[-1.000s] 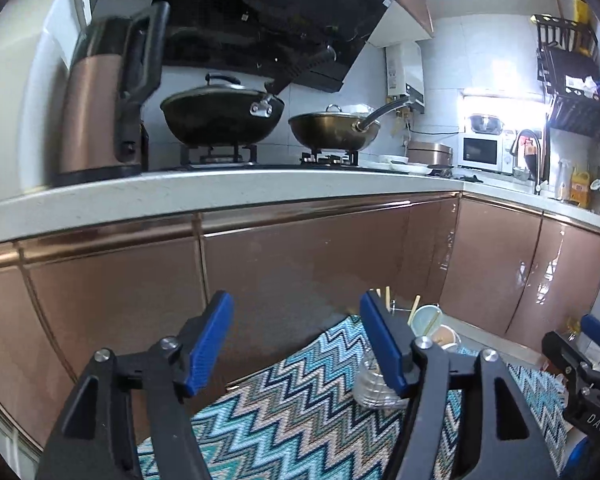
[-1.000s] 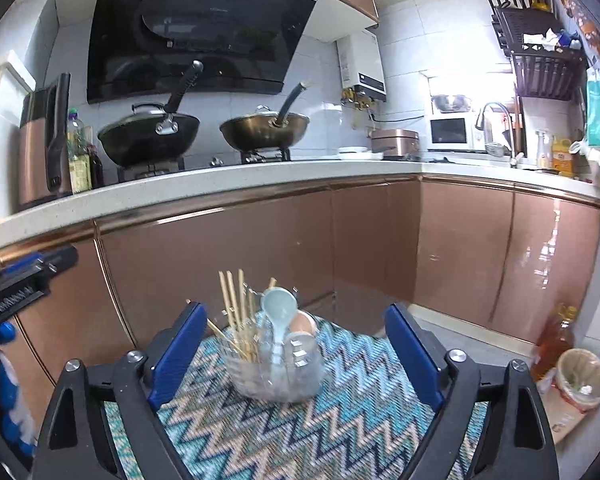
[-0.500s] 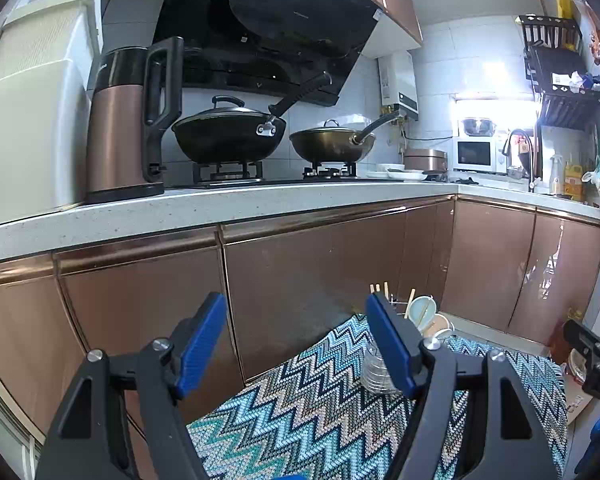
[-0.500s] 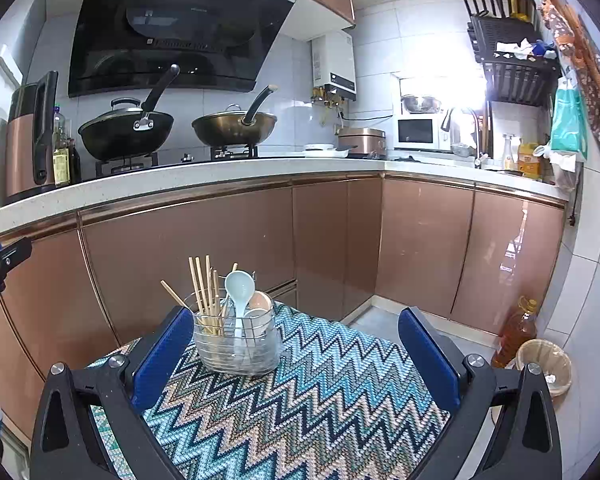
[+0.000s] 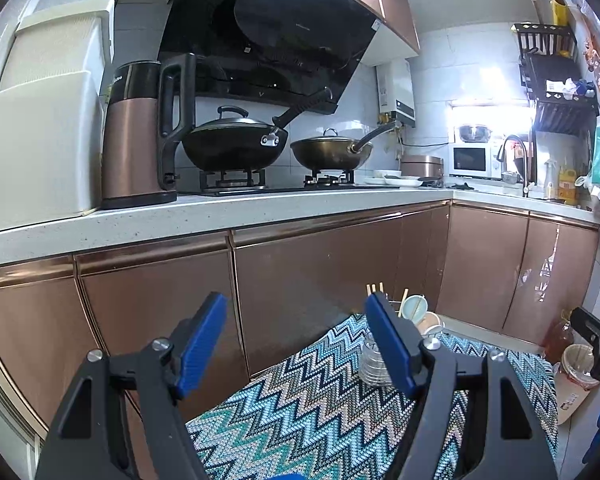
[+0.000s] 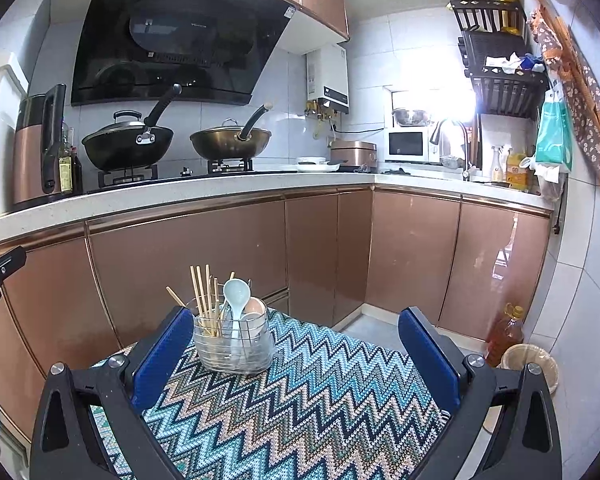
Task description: Organize utensils
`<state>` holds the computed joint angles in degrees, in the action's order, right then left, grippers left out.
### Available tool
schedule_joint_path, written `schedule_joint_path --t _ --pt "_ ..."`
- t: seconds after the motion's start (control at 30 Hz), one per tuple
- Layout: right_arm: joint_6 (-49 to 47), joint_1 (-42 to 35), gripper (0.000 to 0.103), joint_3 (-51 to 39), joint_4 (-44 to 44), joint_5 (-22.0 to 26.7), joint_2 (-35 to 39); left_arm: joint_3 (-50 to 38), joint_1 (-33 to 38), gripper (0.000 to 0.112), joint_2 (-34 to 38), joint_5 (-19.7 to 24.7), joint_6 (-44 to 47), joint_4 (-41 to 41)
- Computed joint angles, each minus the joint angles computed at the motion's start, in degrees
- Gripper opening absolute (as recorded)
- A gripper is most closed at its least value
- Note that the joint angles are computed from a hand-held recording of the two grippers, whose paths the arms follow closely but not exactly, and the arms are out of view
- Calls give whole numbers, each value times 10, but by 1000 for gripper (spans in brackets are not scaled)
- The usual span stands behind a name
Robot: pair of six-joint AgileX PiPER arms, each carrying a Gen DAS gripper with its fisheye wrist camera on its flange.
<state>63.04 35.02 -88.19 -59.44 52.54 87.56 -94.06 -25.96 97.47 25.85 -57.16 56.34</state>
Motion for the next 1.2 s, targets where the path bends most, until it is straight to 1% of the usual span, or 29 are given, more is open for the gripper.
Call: schedule_joint_path --t 0.13,0.43,0.7,1.2 --pt "1 8 103 -1 -6 8 -5 6 -1 71 -8 -4 6 -6" --pt "9 30 103 -8 -29 31 -11 27 5 71 -27 -22 -12 4" --pt "7 48 103 -20 -47 65 -9 32 9 71 -31 -31 -11 -2" --pt "8 71 103 -31 -73 115 -13 17 6 71 -24 -54 33 -45"
